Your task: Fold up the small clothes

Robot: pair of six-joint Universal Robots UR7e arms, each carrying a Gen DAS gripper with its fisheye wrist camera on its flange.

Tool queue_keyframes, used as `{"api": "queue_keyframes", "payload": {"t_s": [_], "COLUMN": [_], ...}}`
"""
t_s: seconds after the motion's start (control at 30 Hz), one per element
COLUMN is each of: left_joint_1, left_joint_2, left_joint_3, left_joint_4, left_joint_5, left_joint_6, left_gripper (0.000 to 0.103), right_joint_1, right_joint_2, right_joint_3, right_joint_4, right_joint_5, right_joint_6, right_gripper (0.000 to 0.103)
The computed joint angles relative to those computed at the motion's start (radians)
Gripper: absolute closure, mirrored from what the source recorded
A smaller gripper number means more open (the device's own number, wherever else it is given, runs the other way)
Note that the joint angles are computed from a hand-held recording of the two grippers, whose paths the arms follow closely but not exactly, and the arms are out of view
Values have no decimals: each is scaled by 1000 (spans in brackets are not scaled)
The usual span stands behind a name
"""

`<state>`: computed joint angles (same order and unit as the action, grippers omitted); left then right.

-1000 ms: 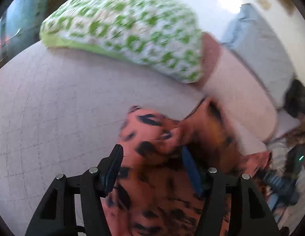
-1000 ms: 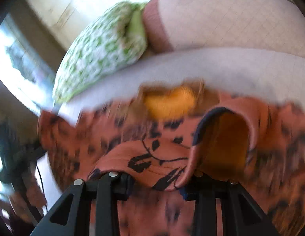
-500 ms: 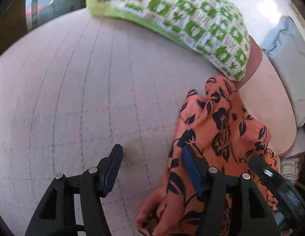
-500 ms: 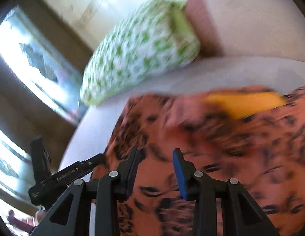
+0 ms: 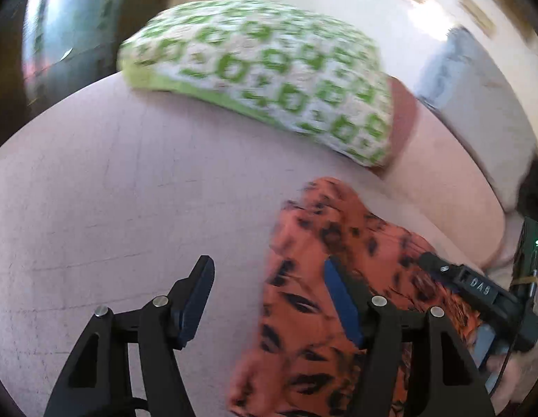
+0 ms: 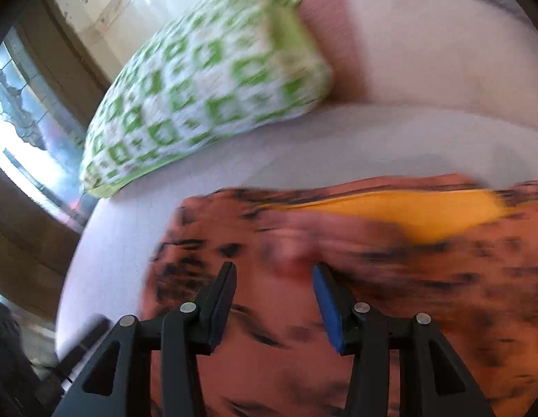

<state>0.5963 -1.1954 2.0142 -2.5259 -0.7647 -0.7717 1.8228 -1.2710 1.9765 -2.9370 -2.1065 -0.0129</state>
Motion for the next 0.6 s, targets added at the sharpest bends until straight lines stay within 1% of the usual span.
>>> {"api": "queue_keyframes", "payload": {"t_s": [0.07, 0.1, 0.13, 0.17, 0.2, 0.23, 0.27, 0.3, 0.33, 0.37, 0.4, 0.43, 0.47, 0.5, 0.53, 0.57, 0.6], "left_joint_1": [-5, -5, 1, 1, 16, 15, 27, 36, 42, 42, 37, 28, 23, 18, 18, 20, 28], "left_joint_2": [27, 44, 54, 52, 61, 41, 38, 32, 32, 30, 33, 36, 42, 49, 50, 51, 52], "left_joint_3": [-24, -39, -52, -59, -78, -67, -65, -65, -72, -74, -76, -76, -79, -83, -87, -90, -93], "left_joint_4": [27, 61, 94, 154, 230, 264, 257, 253, 255, 255, 252, 252, 253, 255, 257, 255, 248], "left_joint_5": [-5, -15, -27, -39, -51, -63, -82, -93, -98, -94, -81, -53, -34, -22, -25, -33, -42], "left_joint_6": [21, 25, 22, -4, -43, -74, -83, -98, -107, -108, -106, -102, -97, -90, -82, -78, -73], "left_gripper": [36, 36, 36, 36, 36, 33, 31, 27, 26, 26, 26, 26, 26, 26, 26, 26, 26], "right_joint_1": [-27, -59, -91, -119, -159, -184, -218, -269, -298, -323, -330, -319, -299, -288, -278, -269, -264], "right_joint_2": [-88, -133, -171, -194, -220, -225, -239, -280, -317, -362, -387, -401, -398, -397, -385, -358, -313], "right_joint_3": [42, 53, 49, 46, 53, 57, 57, 63, 73, 96, 117, 136, 140, 137, 124, 97, 68], "right_joint_4": [-19, 8, 76, 107, 97, 71, 82, 132, 155, 136, 86, 20, -32, -52, -58, -42, -34], "right_joint_5": [-77, -104, -112, -124, -165, -217, -263, -266, -227, -147, -100, -81, -100, -112, -116, -121, -136], "right_joint_6": [-32, -29, -11, -4, -10, -13, 16, 88, 132, 147, 121, 74, 41, 24, 16, 13, 11], "right_gripper": [54, 53, 52, 52, 52, 53, 55, 59, 54, 54, 54, 54, 54, 46, 33, 29, 29]}}
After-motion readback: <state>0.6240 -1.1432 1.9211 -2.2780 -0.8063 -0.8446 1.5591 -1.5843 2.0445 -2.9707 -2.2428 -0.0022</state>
